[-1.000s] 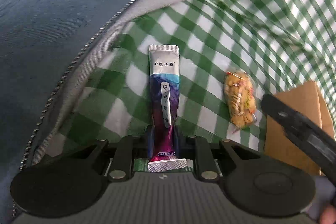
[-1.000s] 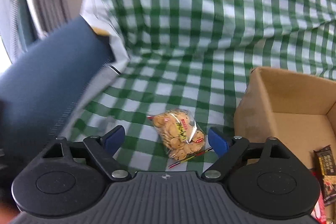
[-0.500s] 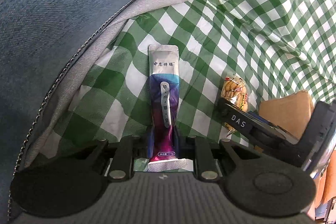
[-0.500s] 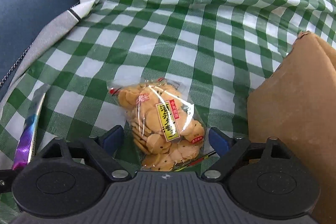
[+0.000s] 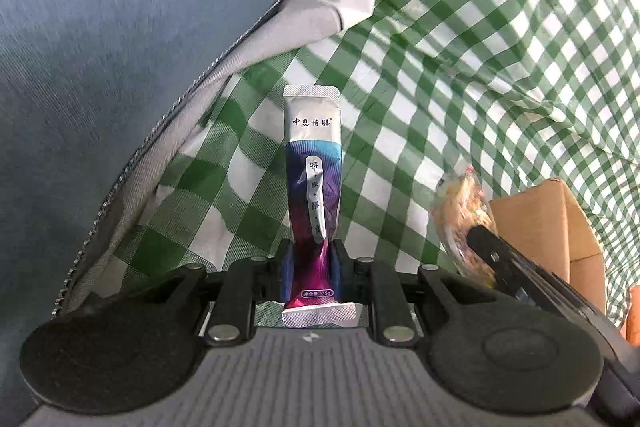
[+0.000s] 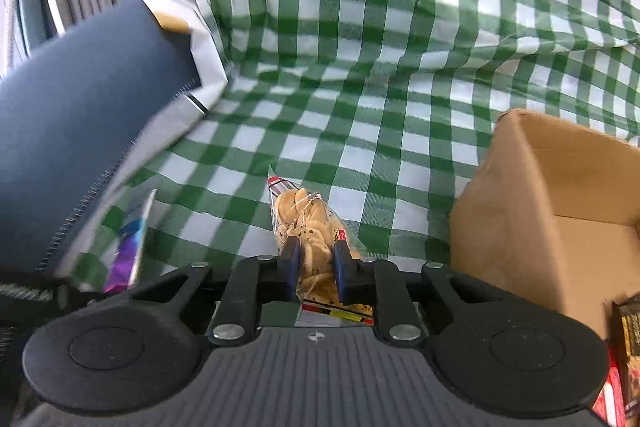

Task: Organize snacks
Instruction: 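Grasp the purple-white stick pack with the left tool while the right tool grasps the cracker bag, then lift the stick pack and cracker bag and carry both over the box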

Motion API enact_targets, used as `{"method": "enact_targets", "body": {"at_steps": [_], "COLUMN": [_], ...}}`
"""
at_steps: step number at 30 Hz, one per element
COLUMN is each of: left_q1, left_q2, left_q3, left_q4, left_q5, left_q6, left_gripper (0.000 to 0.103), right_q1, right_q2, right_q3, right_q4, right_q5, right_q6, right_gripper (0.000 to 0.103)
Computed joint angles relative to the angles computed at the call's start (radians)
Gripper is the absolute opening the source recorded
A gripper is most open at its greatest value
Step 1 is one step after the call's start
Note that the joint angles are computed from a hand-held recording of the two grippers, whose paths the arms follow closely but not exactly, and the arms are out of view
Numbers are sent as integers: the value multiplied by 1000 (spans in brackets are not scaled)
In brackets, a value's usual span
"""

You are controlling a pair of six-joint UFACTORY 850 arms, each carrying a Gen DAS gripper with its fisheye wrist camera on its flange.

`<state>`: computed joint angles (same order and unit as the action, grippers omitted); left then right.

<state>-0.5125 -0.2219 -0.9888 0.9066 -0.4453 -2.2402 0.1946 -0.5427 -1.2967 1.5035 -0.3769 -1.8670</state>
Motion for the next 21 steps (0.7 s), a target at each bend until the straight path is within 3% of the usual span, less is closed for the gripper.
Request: {"method": "enact_targets", "body": {"at_steps": [6,12,16,21], "left_q1": [-36,-90,-127,-166], "left_q2": [26,28,11,-23], "left_q3": [-11,-48,-82,-126], "left_q4": [1,49,83,102], "left_q5": [-65,-153,-203,-245], "left_q6": [13,23,24,44], "left_gripper": [21,21,21,21], "right_q1": [-65,-168,-258,-336], "right_q2": [99,201,246,249], "right_q3": [82,158,192,212], "right_q4": [-21,-18,-37,-16], "right_q5": [-115,-282,-425,-540], "right_q6": [4,-17,-17,-82], "right_gripper": [18,18,18,18]}}
